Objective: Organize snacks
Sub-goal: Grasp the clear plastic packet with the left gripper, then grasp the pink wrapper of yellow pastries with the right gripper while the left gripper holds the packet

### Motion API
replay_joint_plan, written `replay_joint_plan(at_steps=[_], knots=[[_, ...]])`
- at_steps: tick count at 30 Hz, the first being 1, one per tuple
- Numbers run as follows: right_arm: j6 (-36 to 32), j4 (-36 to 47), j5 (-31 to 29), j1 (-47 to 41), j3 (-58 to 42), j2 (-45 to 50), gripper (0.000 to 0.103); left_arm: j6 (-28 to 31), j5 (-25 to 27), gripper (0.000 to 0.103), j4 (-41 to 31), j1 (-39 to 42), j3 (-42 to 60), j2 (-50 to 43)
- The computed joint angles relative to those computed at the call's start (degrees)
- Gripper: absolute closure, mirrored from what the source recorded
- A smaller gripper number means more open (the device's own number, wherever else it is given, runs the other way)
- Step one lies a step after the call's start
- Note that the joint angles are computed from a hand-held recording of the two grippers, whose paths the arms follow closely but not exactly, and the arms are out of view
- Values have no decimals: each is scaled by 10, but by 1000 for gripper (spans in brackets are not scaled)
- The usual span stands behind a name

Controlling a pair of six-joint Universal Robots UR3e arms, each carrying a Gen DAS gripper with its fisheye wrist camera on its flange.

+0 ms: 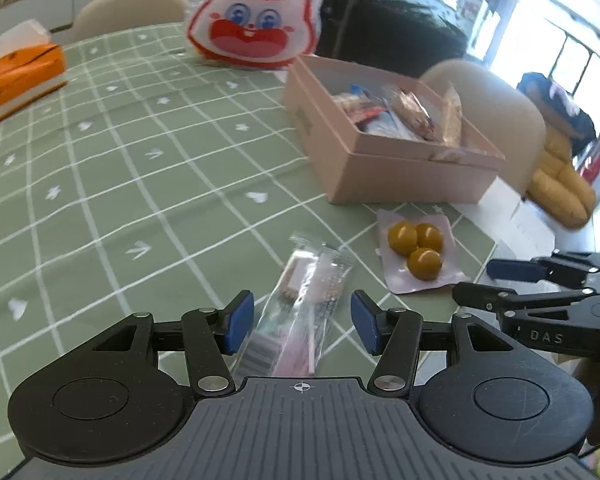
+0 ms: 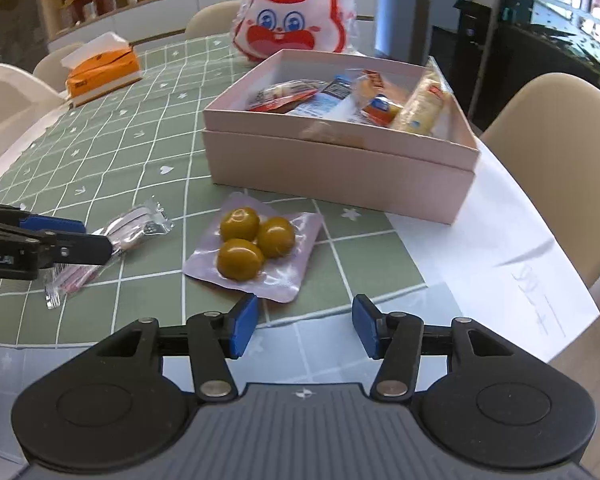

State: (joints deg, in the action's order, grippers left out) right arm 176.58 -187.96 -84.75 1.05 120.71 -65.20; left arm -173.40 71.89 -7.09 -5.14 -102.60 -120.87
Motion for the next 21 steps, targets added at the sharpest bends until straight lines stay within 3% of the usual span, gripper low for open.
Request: replay_joint_plan(at_steps=[4,7,10,15,21], knots=[[16,-64,-16,8,26,14,45,16,51,44,-13,-34,38,-24],[37,-113,-33,11,41,31,33,17,60,45,-13,-39,40,-24],[41,-148,-38,12,53,43,29,29,68,51,-6,-37,28,-18],[49,-122,-39,17,46,37,15,37,32,53,-19,-9,-7,13],[51,-101,-43,25,34,36,8,40,24,54,5,8,-56,40]])
